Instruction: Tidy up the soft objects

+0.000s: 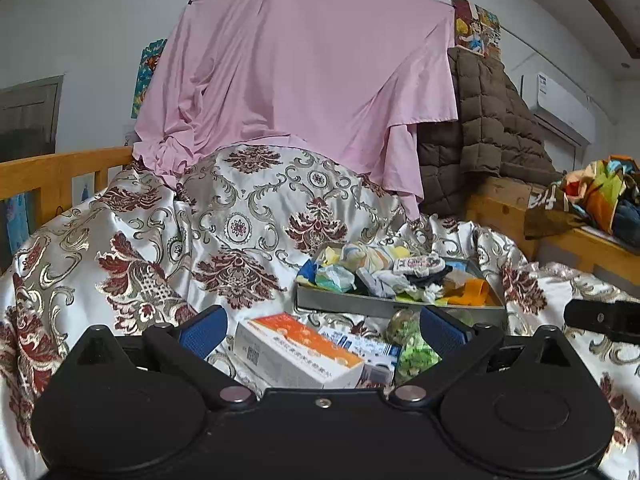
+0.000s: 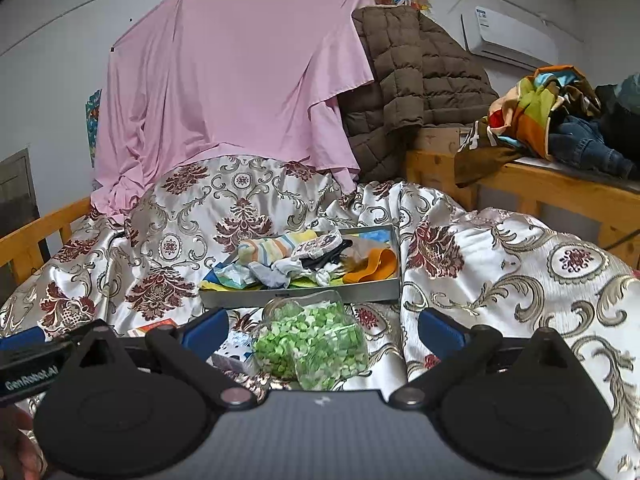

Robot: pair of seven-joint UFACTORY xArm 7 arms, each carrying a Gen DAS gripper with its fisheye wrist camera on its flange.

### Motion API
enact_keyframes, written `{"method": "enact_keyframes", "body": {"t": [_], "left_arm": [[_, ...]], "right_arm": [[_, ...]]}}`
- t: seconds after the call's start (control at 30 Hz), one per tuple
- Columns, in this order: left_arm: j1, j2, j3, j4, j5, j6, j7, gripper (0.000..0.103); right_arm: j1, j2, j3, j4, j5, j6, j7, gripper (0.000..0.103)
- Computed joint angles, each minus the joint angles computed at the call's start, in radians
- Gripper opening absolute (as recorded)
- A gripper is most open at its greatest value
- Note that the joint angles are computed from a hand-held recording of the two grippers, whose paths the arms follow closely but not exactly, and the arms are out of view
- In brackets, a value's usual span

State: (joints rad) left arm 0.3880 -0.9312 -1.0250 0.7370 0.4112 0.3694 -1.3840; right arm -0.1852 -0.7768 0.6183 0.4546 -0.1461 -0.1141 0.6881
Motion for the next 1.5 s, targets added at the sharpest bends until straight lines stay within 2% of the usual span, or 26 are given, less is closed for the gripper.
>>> {"method": "enact_keyframes", "body": {"t": [0.17,0.8,1.17,1.3,1.5], "left_arm": [[-0.027,-0.015,-0.012,-0.013,-0.005,0.027,-0.011,0.102],[-0.102,-0.034,-0.034,-0.008,-0.004,0.182,-0.068,0.102],[-0.131,-0.036,-0.056,-0.004,-0.006,0.270,-0.105,0.102],[-0.142,-0.035,-0.054,-0.005,0.000,0.286,-0.119,0.102],[-0.153,-0.026,-0.053,-0.006,0.013,0.290,-0.131,0.102]], "right_arm": [[-0.014,-0.048,0.033,-0.031,0.001,-0.004,0.022,0.103],[0.019,-0.084,0.034,-0.125,0.024,-0.062,0.064,0.103],[0.034,-0.097,0.053,-0.149,0.028,-0.051,0.074,0.103],[0.034,-0.086,0.056,-0.149,0.026,-0.048,0.083,0.103],[0.006,-0.091,0.089,-0.159,0.037,-0.100,0.098,0.103]]}}
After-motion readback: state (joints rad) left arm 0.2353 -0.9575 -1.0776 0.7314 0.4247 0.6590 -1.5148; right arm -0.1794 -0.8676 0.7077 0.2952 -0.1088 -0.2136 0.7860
